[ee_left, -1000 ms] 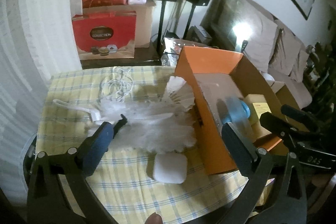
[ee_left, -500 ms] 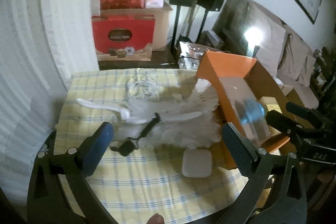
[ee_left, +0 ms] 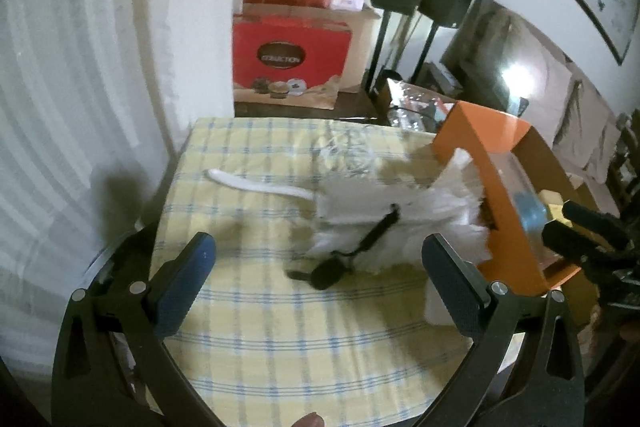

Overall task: Organize objects
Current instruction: 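Move the right gripper to the black handle of the white feather duster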

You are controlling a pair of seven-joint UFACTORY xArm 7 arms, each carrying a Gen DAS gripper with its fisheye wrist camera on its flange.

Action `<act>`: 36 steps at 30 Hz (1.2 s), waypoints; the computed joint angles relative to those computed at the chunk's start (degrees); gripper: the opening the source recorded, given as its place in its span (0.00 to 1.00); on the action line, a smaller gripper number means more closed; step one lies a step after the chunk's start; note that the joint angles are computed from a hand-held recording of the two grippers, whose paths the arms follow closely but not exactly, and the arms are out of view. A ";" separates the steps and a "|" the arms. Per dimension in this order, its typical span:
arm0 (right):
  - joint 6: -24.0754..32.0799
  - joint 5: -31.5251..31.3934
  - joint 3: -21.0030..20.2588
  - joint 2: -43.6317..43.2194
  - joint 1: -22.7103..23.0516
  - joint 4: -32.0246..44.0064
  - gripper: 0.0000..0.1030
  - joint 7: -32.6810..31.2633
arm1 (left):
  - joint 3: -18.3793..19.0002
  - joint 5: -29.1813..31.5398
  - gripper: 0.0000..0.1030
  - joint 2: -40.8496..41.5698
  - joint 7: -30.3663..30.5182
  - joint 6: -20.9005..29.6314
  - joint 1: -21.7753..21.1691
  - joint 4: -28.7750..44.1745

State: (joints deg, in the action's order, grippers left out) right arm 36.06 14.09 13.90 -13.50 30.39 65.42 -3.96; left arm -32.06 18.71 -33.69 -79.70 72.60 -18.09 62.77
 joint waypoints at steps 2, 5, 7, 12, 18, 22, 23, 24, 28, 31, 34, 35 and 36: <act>-0.15 1.02 0.02 0.62 0.50 0.33 0.99 -0.32 | 0.56 -0.30 1.00 -1.09 0.21 -0.66 -0.53 -1.66; -0.60 2.58 -0.06 1.22 1.04 0.57 0.98 -1.01 | 0.98 -0.80 1.00 -2.23 0.62 -2.29 -1.09 -4.15; -0.45 3.59 -0.08 1.84 1.43 1.11 0.96 -1.64 | 1.38 -1.38 1.00 -2.74 0.88 -3.58 -1.44 -5.82; 0.66 5.22 0.17 3.54 1.88 2.71 0.86 -2.65 | 2.22 -2.97 0.98 -4.10 0.97 -5.94 -1.91 -9.32; 1.18 4.61 1.20 7.10 2.11 5.43 0.70 -2.19 | 2.82 -4.20 0.95 -4.81 1.01 -8.38 -2.15 -11.94; 2.02 7.09 1.55 10.18 2.50 7.90 0.58 -2.83 | 3.32 -4.86 0.95 -6.12 0.89 -9.33 -2.22 -13.50; 2.33 8.00 1.69 11.18 2.62 8.72 0.56 -3.15 | 3.44 -5.08 0.95 -6.52 0.80 -9.61 -2.21 -13.94; 2.57 8.62 1.87 11.98 2.69 9.35 0.56 -3.42 | 3.73 -5.38 0.95 -7.04 0.75 -10.09 -2.24 -14.66; 4.32 11.22 2.68 15.80 2.88 12.28 0.42 -3.66 | 4.14 -6.22 0.95 -8.34 0.89 -10.65 -2.11 -16.25; 5.12 12.25 3.24 18.33 2.97 14.02 0.38 -3.14 | 4.58 -6.92 0.95 -9.42 1.06 -11.32 -2.06 -17.49; 5.84 12.34 3.63 20.43 3.06 15.39 0.34 -2.06 | 4.85 -7.54 0.95 -10.49 1.22 -12.02 -1.95 -18.65; 5.81 12.19 3.75 20.80 3.12 15.56 0.33 -1.78 | 4.90 -7.71 0.95 -10.76 1.32 -12.17 -1.89 -18.93; 5.79 12.08 3.86 21.02 3.16 15.67 0.33 -1.58 | 5.04 -7.93 0.95 -11.11 1.44 -12.35 -1.88 -19.33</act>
